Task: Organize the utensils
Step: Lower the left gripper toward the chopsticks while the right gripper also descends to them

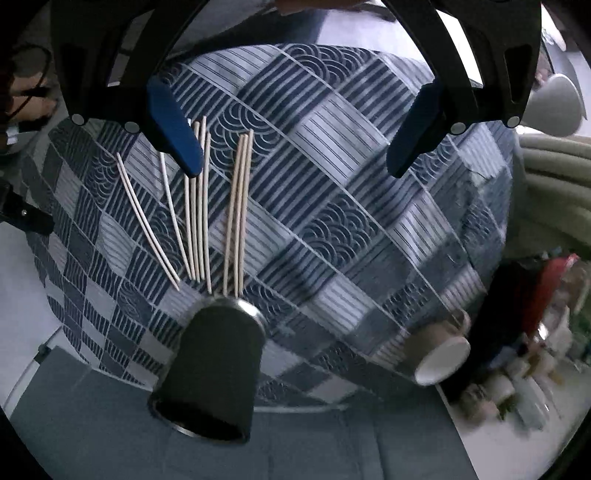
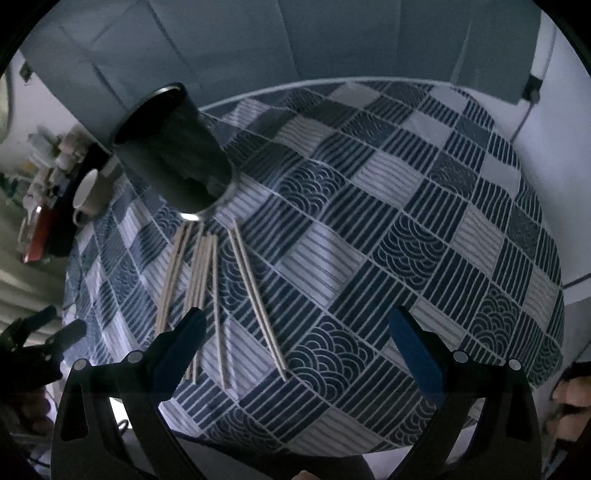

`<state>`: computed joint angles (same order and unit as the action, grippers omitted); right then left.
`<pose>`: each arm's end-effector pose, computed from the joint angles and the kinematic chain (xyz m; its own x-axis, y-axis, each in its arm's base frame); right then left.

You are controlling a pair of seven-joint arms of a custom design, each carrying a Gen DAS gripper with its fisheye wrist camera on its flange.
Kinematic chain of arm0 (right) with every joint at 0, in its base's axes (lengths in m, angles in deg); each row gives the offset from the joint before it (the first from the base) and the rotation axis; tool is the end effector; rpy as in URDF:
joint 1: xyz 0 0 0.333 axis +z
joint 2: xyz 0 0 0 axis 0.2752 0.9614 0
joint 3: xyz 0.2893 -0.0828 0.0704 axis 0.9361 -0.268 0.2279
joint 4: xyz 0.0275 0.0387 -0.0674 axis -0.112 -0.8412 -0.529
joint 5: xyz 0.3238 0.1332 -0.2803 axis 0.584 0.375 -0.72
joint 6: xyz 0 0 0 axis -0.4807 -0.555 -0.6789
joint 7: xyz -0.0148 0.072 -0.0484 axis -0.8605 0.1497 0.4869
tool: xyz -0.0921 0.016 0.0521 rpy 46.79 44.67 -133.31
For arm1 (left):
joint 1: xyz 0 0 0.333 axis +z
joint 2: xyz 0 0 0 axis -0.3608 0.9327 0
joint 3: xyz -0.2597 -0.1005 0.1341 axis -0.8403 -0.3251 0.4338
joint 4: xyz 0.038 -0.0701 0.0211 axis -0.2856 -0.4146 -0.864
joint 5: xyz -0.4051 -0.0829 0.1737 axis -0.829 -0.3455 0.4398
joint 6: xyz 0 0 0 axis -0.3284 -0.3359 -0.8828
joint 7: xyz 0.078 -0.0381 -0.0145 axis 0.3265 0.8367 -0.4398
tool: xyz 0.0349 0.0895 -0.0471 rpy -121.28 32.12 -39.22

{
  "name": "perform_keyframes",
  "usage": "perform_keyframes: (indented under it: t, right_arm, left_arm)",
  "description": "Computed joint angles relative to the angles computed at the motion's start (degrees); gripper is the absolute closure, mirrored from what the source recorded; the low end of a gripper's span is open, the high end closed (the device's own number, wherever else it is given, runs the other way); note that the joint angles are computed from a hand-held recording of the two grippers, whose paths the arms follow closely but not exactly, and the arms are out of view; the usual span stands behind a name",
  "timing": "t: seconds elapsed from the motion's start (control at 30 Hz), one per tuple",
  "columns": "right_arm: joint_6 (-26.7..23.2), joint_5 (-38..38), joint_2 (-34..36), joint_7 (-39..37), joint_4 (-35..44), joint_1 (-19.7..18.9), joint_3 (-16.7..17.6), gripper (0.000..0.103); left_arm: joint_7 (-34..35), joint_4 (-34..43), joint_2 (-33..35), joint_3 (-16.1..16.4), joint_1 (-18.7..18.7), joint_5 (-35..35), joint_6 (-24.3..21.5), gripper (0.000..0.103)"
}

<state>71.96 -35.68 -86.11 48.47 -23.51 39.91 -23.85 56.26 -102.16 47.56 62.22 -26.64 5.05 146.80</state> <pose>0.4960 0.3203 0.6822 -0.1718 -0.9736 -0.1505 -0.9085 0.2156 -0.3579 0.5177 -0.1726 0.6833 -0.1516 -0.9884 -0.0082 -0.9354 0.1462 -0.3219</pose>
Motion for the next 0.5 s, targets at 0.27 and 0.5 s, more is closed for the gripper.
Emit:
perform_keyframes:
  t: [0.27, 0.5]
  right_arm:
    - [-3.1, -0.6, 1.2, -1.8, 0.2, -0.6, -0.5, 0.008]
    - [-5.7, -0.7, 4.7, -6.3, 2.3, -0.2, -0.4, 0.008]
  left_arm:
    - [0.0, -0.2, 2.2, 0.1, -0.1, 0.0, -1.4, 0.006]
    - [-0.5, 1.4, 5.3, 0.5, 0.0, 0.0, -3.6, 0.006]
